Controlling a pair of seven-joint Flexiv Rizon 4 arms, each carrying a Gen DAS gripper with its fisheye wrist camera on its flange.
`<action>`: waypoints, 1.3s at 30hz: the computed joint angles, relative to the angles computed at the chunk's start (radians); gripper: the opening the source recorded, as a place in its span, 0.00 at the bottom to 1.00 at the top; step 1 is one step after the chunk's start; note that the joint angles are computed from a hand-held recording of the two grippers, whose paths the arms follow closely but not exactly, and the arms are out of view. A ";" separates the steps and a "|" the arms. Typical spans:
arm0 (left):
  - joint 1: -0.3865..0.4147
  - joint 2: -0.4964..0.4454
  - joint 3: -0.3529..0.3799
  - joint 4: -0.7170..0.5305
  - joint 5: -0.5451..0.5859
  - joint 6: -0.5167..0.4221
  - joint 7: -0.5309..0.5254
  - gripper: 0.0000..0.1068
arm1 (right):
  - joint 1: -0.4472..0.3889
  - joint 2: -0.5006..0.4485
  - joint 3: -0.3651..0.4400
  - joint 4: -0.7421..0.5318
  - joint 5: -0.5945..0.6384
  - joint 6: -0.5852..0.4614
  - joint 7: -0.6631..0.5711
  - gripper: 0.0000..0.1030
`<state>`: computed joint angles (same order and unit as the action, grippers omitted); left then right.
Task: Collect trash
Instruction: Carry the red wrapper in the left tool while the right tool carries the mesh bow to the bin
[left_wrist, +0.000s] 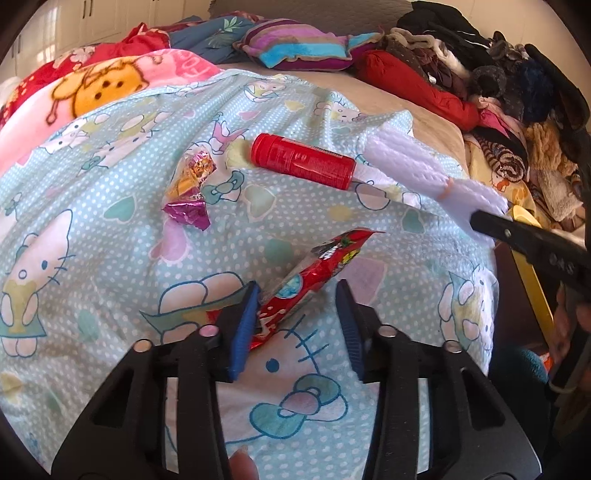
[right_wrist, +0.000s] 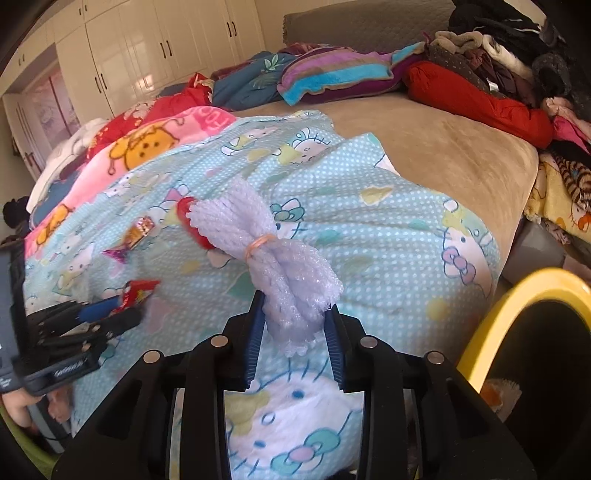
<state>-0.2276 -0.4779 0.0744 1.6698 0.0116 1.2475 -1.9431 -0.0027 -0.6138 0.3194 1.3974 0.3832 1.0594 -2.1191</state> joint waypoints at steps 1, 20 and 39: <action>-0.005 0.000 0.005 -0.005 0.005 -0.007 -0.005 0.21 | -0.008 0.008 0.005 0.010 0.011 0.004 -0.003 0.28; -0.041 -0.026 -0.062 -0.099 -0.046 0.032 0.050 0.07 | -0.128 0.120 0.018 0.103 0.256 0.013 -0.124 0.28; -0.111 -0.092 -0.107 -0.254 -0.065 -0.006 0.189 0.07 | -0.191 0.129 -0.055 0.070 0.333 0.013 -0.070 0.28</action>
